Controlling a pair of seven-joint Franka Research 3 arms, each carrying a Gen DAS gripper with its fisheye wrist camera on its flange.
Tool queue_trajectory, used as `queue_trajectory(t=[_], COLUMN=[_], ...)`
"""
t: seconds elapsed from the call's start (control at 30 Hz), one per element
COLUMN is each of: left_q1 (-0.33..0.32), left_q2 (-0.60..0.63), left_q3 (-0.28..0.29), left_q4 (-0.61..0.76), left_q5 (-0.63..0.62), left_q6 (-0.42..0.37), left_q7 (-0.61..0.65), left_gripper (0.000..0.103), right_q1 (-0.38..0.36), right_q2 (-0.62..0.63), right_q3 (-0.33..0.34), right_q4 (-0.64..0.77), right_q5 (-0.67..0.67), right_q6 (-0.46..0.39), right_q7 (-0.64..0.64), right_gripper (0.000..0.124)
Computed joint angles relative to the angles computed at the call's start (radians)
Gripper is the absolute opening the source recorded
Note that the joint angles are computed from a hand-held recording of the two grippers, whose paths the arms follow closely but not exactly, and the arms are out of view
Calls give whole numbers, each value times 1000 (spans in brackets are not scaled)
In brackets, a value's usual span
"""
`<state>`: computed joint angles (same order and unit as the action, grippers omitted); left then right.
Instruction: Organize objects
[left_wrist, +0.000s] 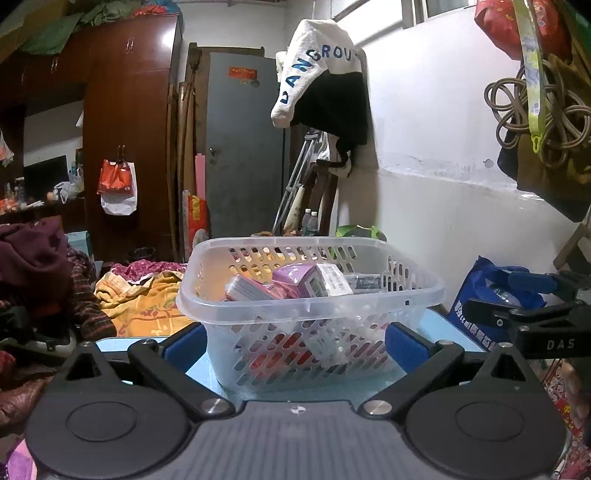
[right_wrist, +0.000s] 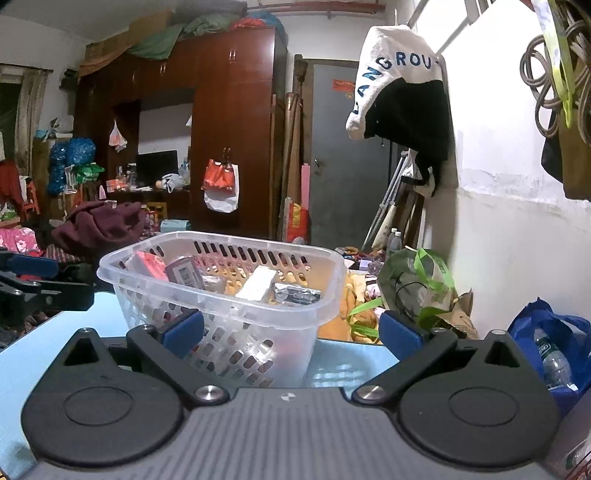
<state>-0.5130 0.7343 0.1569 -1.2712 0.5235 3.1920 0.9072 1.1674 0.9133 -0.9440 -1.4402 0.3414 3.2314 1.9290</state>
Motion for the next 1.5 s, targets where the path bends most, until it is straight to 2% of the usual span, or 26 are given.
queue_trajectory(t=[0.1, 0.2, 0.4, 1.0, 1.5], left_q1=[-35, -34, -55, -130, -136], left_q2=[0, 6, 13, 19, 24], left_q3=[50, 42, 73, 187, 192], left_q4=[-7, 3, 10, -6, -2], left_q5=[5, 7, 23, 33, 29], left_q6=[6, -1, -5, 31, 29], left_q7=[-27, -25, -56, -145, -150], left_gripper=[103, 103, 103, 103, 103], right_q1=[-9, -22, -22, -33, -35], right_q2=[-9, -21, -23, -34, -48], right_q3=[16, 39, 42, 76, 98], right_q4=[-6, -11, -13, -21, -35], right_q5=[1, 8, 27, 95, 145], right_q6=[6, 16, 16, 45, 63], right_q7=[-4, -15, -31, -103, -164], right_gripper=[103, 103, 103, 103, 103])
